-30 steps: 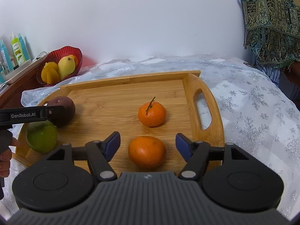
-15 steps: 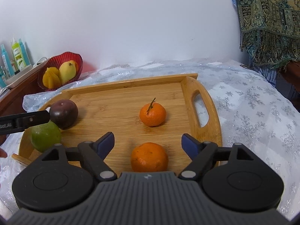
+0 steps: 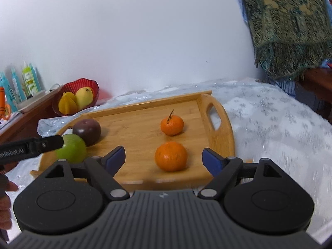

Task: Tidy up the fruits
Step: 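Withdraw both tools and move the right tool toward the large orange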

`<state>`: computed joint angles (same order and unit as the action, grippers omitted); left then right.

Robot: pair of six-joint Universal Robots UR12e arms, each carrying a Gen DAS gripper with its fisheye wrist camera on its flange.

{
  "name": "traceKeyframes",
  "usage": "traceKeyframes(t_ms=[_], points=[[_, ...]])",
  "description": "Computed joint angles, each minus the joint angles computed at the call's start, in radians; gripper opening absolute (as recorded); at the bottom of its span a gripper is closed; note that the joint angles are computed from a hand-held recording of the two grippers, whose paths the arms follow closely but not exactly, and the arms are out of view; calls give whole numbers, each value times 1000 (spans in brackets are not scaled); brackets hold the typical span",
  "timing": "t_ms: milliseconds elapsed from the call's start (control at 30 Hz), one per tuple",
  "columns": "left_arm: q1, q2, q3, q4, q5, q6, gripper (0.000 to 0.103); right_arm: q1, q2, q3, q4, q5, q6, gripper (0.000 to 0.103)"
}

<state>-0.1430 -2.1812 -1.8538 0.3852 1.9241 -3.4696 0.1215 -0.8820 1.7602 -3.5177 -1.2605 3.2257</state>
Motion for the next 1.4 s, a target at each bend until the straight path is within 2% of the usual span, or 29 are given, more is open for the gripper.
traceKeyframes(t_ms=[167, 400, 533, 1033, 1233, 1300, 1367, 1400], points=[[-22, 1, -29, 38, 19, 30, 102, 0, -10, 55, -92, 4, -18, 90], [-42, 4, -63, 52, 17, 18, 102, 11, -9, 102, -197, -21, -58, 91], [-56, 5, -82, 65, 50, 26, 102, 11, -6, 130, -261, -25, -62, 95], [-67, 20, -145, 73, 17, 16, 101, 28, -20, 219, -324, -103, -86, 98], [-64, 26, -151, 60, 1, 15, 71, 32, -21, 239, -335, -122, -104, 98], [-62, 27, -154, 58, -5, 12, 57, 32, -22, 244, -339, -127, -103, 98], [-61, 27, -151, 48, -7, 16, 49, 33, -24, 248, -334, -132, -105, 95], [-61, 26, -149, 45, -6, 19, 47, 32, -25, 250, -328, -131, -106, 90]])
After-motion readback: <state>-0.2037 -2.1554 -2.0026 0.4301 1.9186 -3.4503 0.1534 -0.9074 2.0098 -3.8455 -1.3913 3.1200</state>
